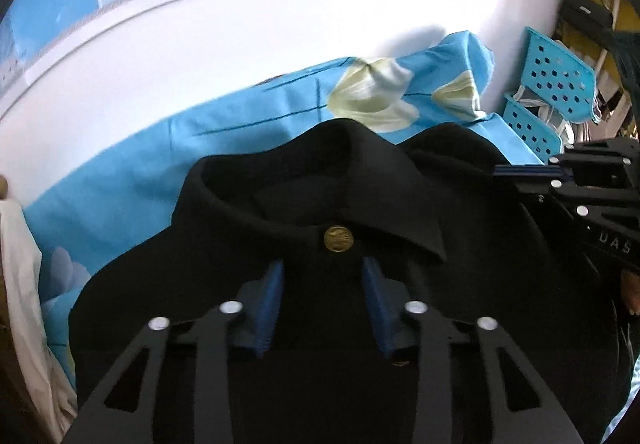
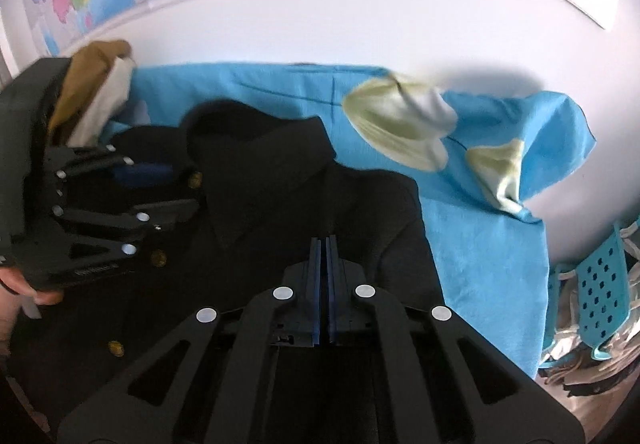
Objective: Fold large clothes
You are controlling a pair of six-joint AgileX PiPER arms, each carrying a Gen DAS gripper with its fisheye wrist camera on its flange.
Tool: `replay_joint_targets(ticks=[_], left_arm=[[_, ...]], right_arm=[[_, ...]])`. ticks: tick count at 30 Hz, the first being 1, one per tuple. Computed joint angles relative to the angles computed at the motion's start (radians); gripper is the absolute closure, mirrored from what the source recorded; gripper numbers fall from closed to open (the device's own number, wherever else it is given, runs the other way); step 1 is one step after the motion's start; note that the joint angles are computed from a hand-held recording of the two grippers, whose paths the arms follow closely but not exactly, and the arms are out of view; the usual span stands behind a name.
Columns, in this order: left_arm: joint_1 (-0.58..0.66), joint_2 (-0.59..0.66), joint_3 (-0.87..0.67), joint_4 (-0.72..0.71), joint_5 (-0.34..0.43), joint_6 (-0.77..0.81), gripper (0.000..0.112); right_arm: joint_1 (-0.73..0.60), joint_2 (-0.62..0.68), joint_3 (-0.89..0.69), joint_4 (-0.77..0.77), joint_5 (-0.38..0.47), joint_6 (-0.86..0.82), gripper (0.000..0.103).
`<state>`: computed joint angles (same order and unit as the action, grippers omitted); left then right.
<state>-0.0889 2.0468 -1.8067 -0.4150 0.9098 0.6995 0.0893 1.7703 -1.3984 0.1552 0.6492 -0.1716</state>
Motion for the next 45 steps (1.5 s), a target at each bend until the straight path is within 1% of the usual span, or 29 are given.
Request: replay_joint_targets(ticks=[1,3,5,6,9,10,11,12,14,15,17,21,23,24,25,26,27,28,29,30,31,33,34,35,36,37,40,43,45], left_arm=[[-0.004,0.001,-0.004,0.008,0.004,-0.009,0.079],[-0.010,0.007,-0.019,0.029,0.019,-0.025,0.074],[-0.013,0.035,-0.073,0.058,0.065,-0.079,0.029],[-0.012,0.053,-0.102,0.066,0.087,-0.105,0.026],[-0.023,0.069,-0.118,0.095,0.085,-0.141,0.027],[-0.029,0.068,-0.109,0.101,0.068,-0.143,0.030],[-0.036,0.062,-0.090,0.106,0.038,-0.137,0.044],[-0.049,0.058,-0.077,0.135,0.010,-0.144,0.048],[-0.046,0.059,-0.079,0.121,0.005,-0.146,0.068],[-0.041,0.055,-0.080,0.103,0.008,-0.137,0.073],[-0.027,0.041,-0.090,0.056,0.027,-0.126,0.100],[-0.017,0.055,-0.177,0.051,0.090,-0.167,0.100],[-0.011,0.063,-0.195,0.041,0.102,-0.168,0.099],[-0.004,0.076,-0.220,0.030,0.134,-0.170,0.095],[0.005,0.095,-0.242,0.008,0.182,-0.164,0.080],[0.007,0.093,-0.239,0.014,0.190,-0.165,0.074],[0.007,0.075,-0.203,0.021,0.158,-0.159,0.072],[0.002,0.064,-0.174,0.034,0.132,-0.151,0.064],[0.005,0.071,-0.174,0.022,0.146,-0.142,0.055],[0.008,0.090,-0.193,0.001,0.186,-0.137,0.053],[0.001,0.094,-0.194,0.012,0.186,-0.140,0.052],[-0.020,0.079,-0.150,0.045,0.135,-0.143,0.050],[-0.033,0.080,-0.143,0.065,0.122,-0.154,0.050],[-0.042,0.079,-0.135,0.080,0.106,-0.162,0.057],[-0.048,0.080,-0.128,0.092,0.088,-0.166,0.067],[-0.058,0.077,-0.120,0.124,0.061,-0.187,0.081],[-0.048,0.074,-0.130,0.095,0.052,-0.185,0.100],[-0.042,0.081,-0.179,0.090,0.073,-0.215,0.102],[-0.045,0.066,-0.176,0.105,0.048,-0.217,0.102]], right_arm=[[-0.003,0.003,-0.003,0.017,0.004,-0.015,0.100],[-0.011,0.007,-0.004,0.041,0.009,-0.031,0.100],[-0.023,0.008,0.002,0.077,0.011,-0.058,0.100],[-0.022,0.009,0.002,0.086,0.010,-0.057,0.100],[-0.026,0.006,0.011,0.100,0.007,-0.070,0.100],[-0.029,0.005,0.013,0.110,0.007,-0.078,0.100],[-0.028,0.005,0.015,0.110,0.006,-0.082,0.100],[-0.027,0.003,0.019,0.105,0.001,-0.080,0.100],[-0.025,-0.007,0.031,0.112,-0.014,-0.089,0.100],[-0.025,-0.013,0.039,0.111,-0.023,-0.088,0.100],[-0.027,-0.038,0.055,0.135,-0.045,-0.112,0.101],[-0.039,-0.071,0.044,0.174,-0.058,-0.136,0.101],[-0.045,-0.063,0.015,0.189,-0.036,-0.143,0.101],[-0.046,-0.056,0.006,0.186,-0.026,-0.135,0.101],[-0.045,-0.046,0.000,0.182,-0.014,-0.129,0.101],[-0.036,-0.038,0.002,0.158,-0.014,-0.117,0.101],[-0.032,-0.037,0.011,0.154,-0.019,-0.117,0.101],[-0.034,-0.032,0.018,0.169,-0.020,-0.126,0.101],[-0.038,-0.032,0.026,0.185,-0.022,-0.135,0.101],[-0.041,-0.029,0.031,0.196,-0.025,-0.141,0.101],[-0.044,-0.026,0.034,0.204,-0.026,-0.143,0.101],[-0.049,-0.024,0.036,0.218,-0.025,-0.150,0.101],[-0.048,-0.025,0.038,0.214,-0.027,-0.149,0.101],[-0.047,-0.027,0.038,0.214,-0.029,-0.149,0.101],[-0.048,-0.028,0.041,0.218,-0.030,-0.154,0.101],[-0.048,-0.029,0.042,0.218,-0.033,-0.157,0.101],[-0.053,-0.033,0.049,0.237,-0.041,-0.176,0.101],[-0.064,-0.050,0.065,0.281,-0.062,-0.206,0.101],[-0.073,-0.068,0.066,0.312,-0.075,-0.224,0.101]])
